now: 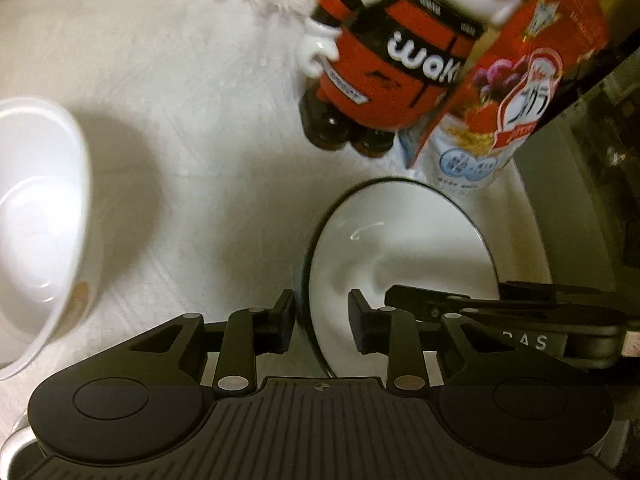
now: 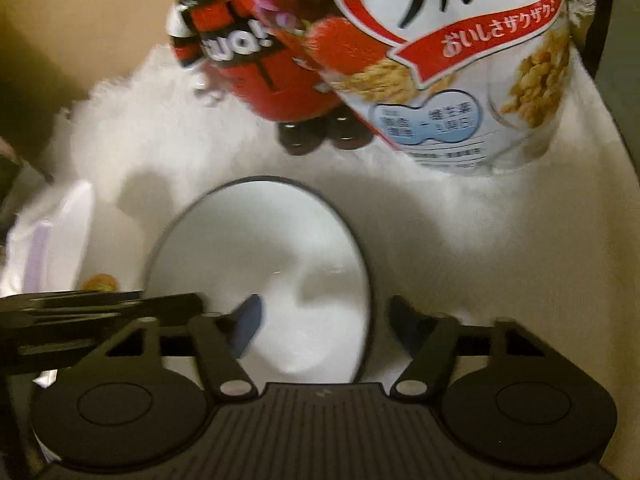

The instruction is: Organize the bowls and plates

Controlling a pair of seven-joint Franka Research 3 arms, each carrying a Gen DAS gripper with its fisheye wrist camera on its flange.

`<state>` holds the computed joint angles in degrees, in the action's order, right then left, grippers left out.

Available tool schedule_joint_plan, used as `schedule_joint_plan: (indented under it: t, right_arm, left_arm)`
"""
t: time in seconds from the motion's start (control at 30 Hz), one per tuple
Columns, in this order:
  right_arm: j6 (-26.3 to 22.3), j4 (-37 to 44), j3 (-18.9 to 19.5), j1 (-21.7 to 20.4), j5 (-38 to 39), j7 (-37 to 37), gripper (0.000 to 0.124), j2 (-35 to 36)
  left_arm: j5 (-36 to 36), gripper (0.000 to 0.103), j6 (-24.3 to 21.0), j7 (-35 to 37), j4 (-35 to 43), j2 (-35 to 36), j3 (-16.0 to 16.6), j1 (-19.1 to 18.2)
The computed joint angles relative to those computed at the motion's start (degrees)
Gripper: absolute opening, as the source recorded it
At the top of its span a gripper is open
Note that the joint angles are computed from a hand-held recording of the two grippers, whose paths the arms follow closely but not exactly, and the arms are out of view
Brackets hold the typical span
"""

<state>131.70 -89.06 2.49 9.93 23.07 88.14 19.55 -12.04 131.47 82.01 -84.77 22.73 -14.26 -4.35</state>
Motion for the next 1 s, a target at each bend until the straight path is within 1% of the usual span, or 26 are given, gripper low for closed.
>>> schedule_joint_plan:
  t: [0.07, 0.17, 0.23, 0.3, 0.43, 0.53, 0.6, 0.77, 1.0]
  right_arm:
    - [-0.28, 0.42, -0.31, 0.48, -1.02, 1.22, 0.055, 0.19]
    - [-1.26, 1.86, -0.48, 0.2, -1.13, 2.28, 0.046, 1.55]
    - [-2.89, 2.78, -0.24, -0.05, -0.51, 3.18, 0.045, 2.44]
    - [-2.27, 1.67, -0.23, 0.15, -0.82, 3.2, 0.045, 1.77]
    - [-3.23, 2.85, -0.81, 1.12, -3.07, 6.11, 0.045, 2.25]
    - [-2.98, 2.93, -0.79, 1.45, -4.07, 7.02, 0.043, 2.01]
    - [-2.61, 2.53, -0.68, 1.4, -4.1, 6.97, 0.043, 1.35]
    - [-1.3, 1.27, -0.25, 1.17, -3.48, 5.3, 0.043, -0.79]
    - [0.75, -4.03, 0.2, 0.22, 0.9, 1.44, 0.043, -7.88]
  left_arm:
    - [1.41, 0.031, -1.15, -0.64, 1.47, 1.17, 0.33, -0.64]
    - [1.19, 0.029, -3.61, -1.72, 4.26, 3.37, 0.27, -0.47]
    - [-0.22, 0.029, -5.67, -3.53, 6.56, 5.16, 0.08, 0.03]
    - [-0.09, 0.028, -7.09, -4.98, 8.16, 6.24, 0.19, -0.08]
    - [6.6, 0.028, -11.06, -6.47, 11.35, 7.26, 1.55, -2.97]
    - [6.38, 0.03, -13.29, -6.74, 12.28, 7.65, 1.12, -2.54]
    - [4.31, 0.032, -13.39, -6.3, 11.61, 7.05, 0.45, -1.37]
    - [2.64, 0.035, -10.89, -5.89, 8.63, 3.67, 0.35, -0.57]
    - [5.57, 0.036, -8.69, -5.77, 3.9, -4.36, 0.88, -2.4]
